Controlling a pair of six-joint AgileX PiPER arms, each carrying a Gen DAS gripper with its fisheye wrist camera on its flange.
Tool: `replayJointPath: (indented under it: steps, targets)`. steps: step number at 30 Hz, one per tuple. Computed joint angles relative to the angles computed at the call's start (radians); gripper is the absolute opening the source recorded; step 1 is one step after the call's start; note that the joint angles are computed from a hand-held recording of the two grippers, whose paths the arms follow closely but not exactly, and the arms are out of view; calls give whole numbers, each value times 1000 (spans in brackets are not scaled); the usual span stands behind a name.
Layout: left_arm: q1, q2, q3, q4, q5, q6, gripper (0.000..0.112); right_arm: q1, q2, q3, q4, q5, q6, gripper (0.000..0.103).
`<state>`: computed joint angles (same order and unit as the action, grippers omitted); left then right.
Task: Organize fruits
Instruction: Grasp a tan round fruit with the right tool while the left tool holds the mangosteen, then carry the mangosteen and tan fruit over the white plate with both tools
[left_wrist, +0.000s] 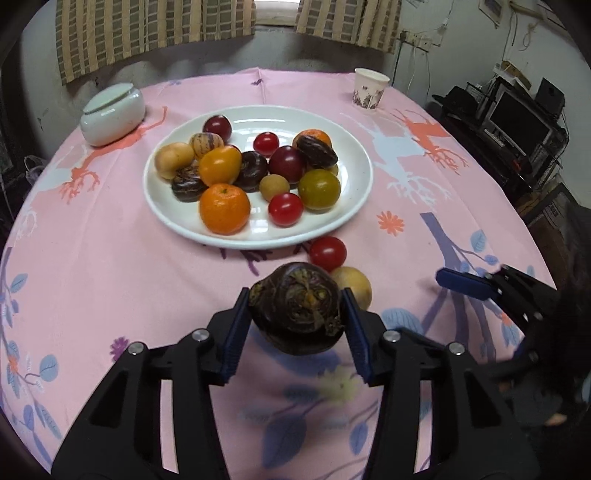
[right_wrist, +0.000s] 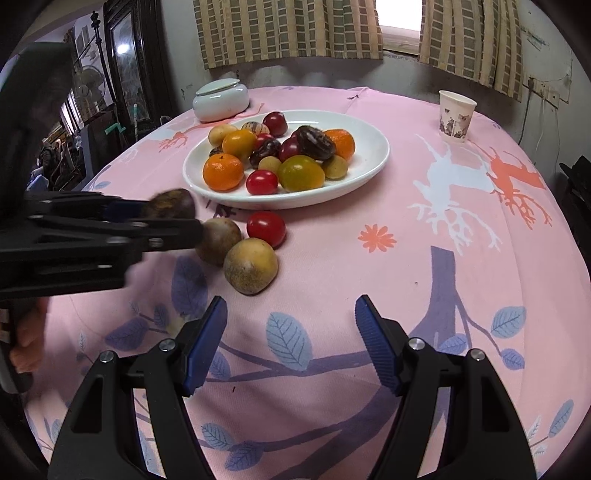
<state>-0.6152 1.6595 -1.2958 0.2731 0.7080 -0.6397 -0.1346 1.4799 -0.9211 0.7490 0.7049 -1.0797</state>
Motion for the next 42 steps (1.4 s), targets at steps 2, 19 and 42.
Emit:
replayJointPath:
  steps: [2, 19, 42]
  targets:
    - [-9, -50, 51, 15, -8, -7, 49, 9, 7, -2, -6, 7, 9, 72]
    - [60, -216, 260, -23, -92, 36, 49, 302, 104, -109, -421, -123, 443, 63]
    - [45, -225, 201, 56, -8, -15, 49, 107, -132, -35, -222, -34, 202, 40]
